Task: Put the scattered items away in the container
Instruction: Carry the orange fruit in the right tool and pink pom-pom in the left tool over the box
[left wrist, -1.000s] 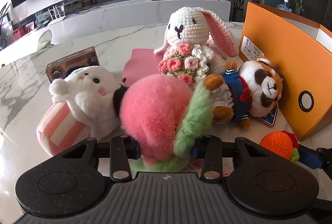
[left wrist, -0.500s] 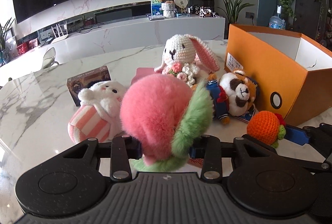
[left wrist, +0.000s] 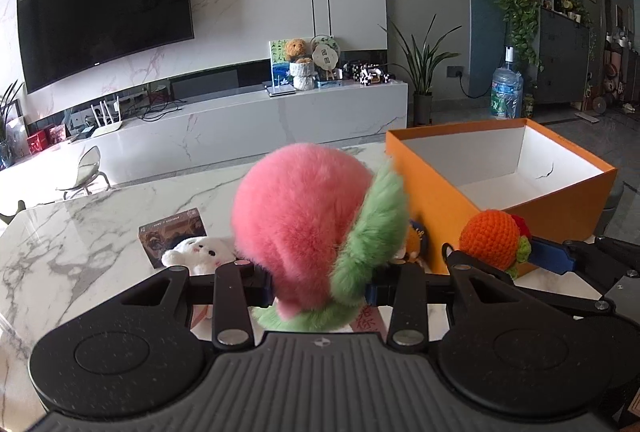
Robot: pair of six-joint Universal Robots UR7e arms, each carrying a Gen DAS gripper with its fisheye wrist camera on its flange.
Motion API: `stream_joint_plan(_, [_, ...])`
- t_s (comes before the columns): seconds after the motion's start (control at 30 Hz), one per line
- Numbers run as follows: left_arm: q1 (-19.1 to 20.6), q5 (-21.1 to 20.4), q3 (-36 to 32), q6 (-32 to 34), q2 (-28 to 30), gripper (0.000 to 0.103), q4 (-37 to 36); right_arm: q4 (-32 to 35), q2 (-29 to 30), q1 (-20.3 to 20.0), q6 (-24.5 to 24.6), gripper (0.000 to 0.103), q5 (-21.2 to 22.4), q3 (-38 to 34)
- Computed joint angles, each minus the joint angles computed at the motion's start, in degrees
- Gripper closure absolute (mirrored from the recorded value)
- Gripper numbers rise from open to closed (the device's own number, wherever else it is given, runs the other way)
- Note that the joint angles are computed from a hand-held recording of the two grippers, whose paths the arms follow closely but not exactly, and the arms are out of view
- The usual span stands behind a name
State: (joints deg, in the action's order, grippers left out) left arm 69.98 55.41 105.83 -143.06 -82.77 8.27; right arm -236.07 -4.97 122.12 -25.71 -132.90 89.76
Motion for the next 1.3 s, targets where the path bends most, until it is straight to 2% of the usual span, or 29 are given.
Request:
stream_joint_plan(0.2, [-3.4,-1.2,-1.0,-1.7,1.2,0.058,0.9,-2.4,-3.7,0.3,-0.6,0.048,-2.5,2.6])
stream_joint_plan(0.37, [-5.3,0.4,-4.2,-3.5,4.7,0.058,2.5,-3.6,-7.3,-1.2,-2.1,0.048,-3.3,4.2])
stream_joint_plan(0.6, [-6.8,4.2,-10.5,-5.7,11.2,0.058,4.1,-2.8,-11.9,-4.3,-5.3,0.048,-1.6,4.5])
stream_joint_plan(0.8, [-7.1,6.5,-17.3,-6.3,16.9,0.058,4.6,-1.2,-14.4,-6.8,-10.0,0.048,0.5,1.5])
stream_joint_plan(0.93, [-7.2,6.3,-21.7,-6.2,21.1,0.058,4.9,3.5,-15.4,-8.6,-12.2,0.048,1.7,-1.8])
stream_joint_plan(1.1, [-6.6,3.5,-26.1,-6.5,26.1,0.057,6.6,9.9,-14.9,-10.9,-14.1,0.048,2.3,-6.2])
stream_joint_plan(1.3, [-5.1,1.7,-31.1,-7.6,31.4,0.057,11.5,20.0,-15.6,-14.5,-9.3,0.048,1.9,-7.1])
